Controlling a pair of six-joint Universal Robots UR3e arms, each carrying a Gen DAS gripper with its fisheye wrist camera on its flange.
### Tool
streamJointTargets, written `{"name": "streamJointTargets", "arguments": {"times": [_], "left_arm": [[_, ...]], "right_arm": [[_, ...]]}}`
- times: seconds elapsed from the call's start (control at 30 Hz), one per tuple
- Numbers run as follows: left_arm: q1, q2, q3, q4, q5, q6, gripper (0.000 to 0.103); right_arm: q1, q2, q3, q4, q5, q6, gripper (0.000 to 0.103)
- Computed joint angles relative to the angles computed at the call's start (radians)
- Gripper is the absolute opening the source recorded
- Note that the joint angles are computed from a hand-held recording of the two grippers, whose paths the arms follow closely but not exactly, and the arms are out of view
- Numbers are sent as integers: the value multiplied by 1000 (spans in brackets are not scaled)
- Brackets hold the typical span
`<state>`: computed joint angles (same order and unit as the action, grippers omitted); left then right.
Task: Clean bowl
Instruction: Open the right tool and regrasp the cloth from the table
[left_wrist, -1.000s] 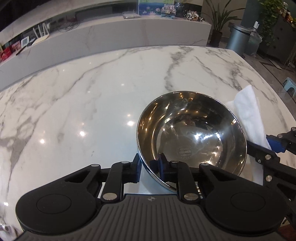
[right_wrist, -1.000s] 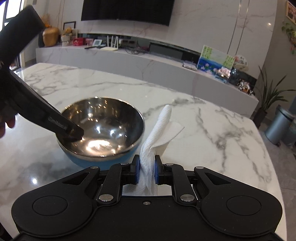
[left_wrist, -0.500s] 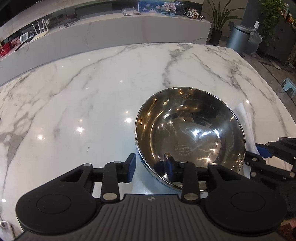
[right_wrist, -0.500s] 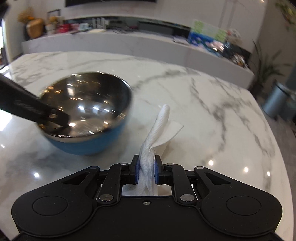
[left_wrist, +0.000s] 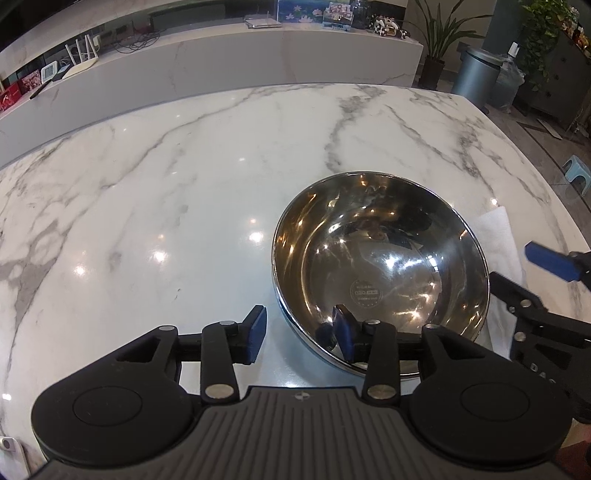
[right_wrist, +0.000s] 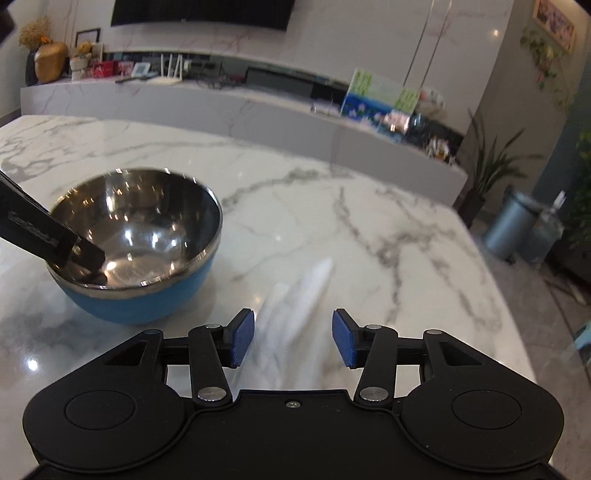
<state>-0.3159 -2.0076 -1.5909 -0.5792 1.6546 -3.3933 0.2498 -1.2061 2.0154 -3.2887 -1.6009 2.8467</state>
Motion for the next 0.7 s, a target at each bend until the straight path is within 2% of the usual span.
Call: {"name": "streamJointTargets", "arguments": {"times": [0.13, 0.37, 0.7], "left_arm": [[-2, 1, 2, -2, 0, 2, 38], [0, 7, 2, -11, -2, -6, 39], [3, 21, 2, -48, -28, -18, 43]], "right_arm": [[3, -19, 7, 26, 26, -30, 44], [6, 19, -24, 80, -46, 9, 45], [-55, 11, -41, 187, 39, 113, 45]]}}
